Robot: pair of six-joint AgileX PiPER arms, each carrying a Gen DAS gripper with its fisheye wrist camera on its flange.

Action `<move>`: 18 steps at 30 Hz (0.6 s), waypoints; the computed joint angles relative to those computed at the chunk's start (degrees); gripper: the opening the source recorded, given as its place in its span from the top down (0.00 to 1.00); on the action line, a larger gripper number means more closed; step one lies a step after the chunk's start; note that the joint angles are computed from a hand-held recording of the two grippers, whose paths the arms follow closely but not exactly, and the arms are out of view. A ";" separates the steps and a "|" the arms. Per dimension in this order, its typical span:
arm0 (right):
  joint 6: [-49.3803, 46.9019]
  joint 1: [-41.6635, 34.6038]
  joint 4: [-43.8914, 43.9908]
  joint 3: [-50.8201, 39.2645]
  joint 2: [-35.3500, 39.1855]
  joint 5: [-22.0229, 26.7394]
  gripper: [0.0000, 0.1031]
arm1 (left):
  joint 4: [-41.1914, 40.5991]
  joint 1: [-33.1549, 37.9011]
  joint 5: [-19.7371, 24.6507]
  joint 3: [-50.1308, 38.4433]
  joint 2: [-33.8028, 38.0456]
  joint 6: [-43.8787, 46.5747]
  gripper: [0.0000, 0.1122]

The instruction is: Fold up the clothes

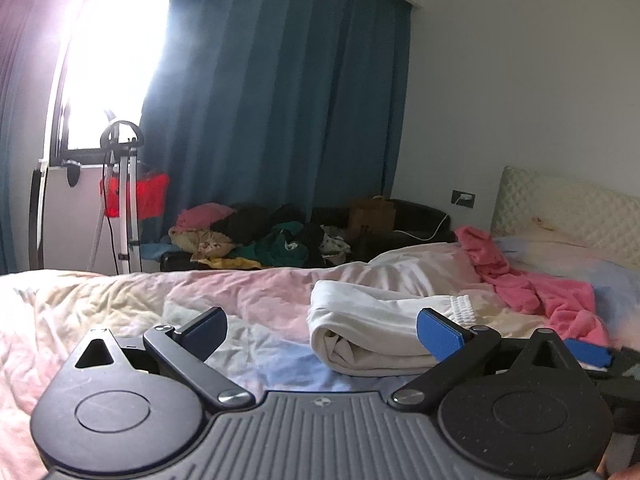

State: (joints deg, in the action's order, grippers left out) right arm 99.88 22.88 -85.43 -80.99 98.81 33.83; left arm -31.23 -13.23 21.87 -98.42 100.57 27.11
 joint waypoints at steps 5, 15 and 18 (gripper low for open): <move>2.75 0.55 -3.24 0.45 1.33 0.75 0.11 | -0.09 0.04 -2.32 1.82 1.36 1.67 0.09; -6.78 -0.70 7.33 -3.54 3.53 0.42 0.11 | 8.12 -0.96 -2.14 0.39 4.36 -6.60 0.09; -6.10 -1.03 7.90 -3.05 3.12 0.05 0.11 | 8.06 -0.74 -1.30 -0.22 4.96 -7.48 0.09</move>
